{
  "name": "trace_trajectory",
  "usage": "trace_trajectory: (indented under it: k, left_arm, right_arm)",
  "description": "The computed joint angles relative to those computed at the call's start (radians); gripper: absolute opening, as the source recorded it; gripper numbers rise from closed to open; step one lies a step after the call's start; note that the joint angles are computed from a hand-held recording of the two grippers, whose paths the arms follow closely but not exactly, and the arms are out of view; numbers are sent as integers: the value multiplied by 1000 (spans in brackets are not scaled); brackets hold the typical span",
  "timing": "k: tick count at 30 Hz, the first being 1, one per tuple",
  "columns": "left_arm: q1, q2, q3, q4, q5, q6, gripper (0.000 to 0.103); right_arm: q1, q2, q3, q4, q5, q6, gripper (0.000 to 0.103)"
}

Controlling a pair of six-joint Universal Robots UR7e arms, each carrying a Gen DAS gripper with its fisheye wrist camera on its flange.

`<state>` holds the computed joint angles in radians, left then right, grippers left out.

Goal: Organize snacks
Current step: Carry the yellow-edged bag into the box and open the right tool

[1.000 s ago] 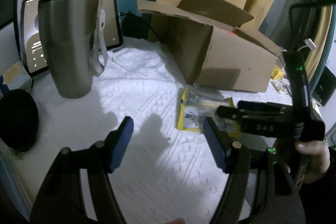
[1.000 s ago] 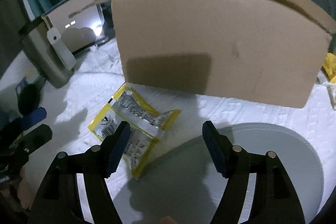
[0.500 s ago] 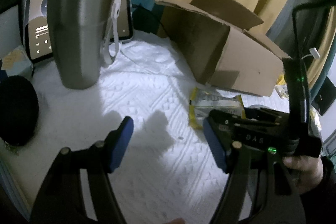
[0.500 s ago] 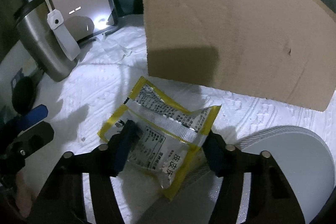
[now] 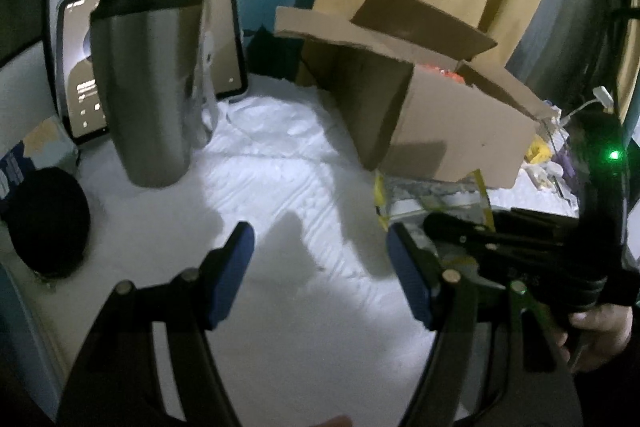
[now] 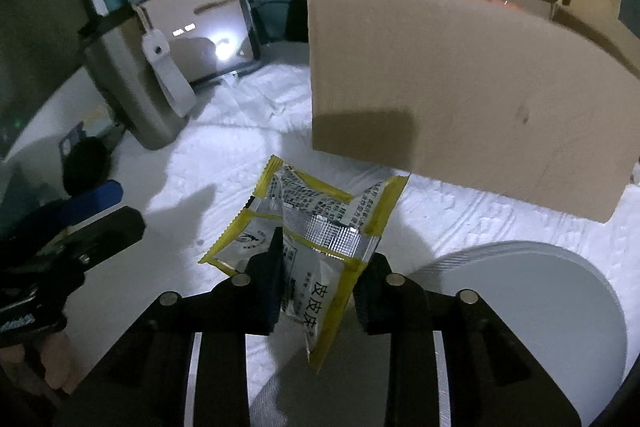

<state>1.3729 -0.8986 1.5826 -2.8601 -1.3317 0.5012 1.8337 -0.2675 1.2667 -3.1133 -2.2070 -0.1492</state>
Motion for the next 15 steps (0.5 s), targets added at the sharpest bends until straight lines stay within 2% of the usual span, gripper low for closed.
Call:
trace_trajectory:
  k: [15]
  left_arm:
    - [-102, 21, 24, -50, 38, 5, 70]
  right_arm:
    - [-2, -152, 172, -126, 48, -69, 30]
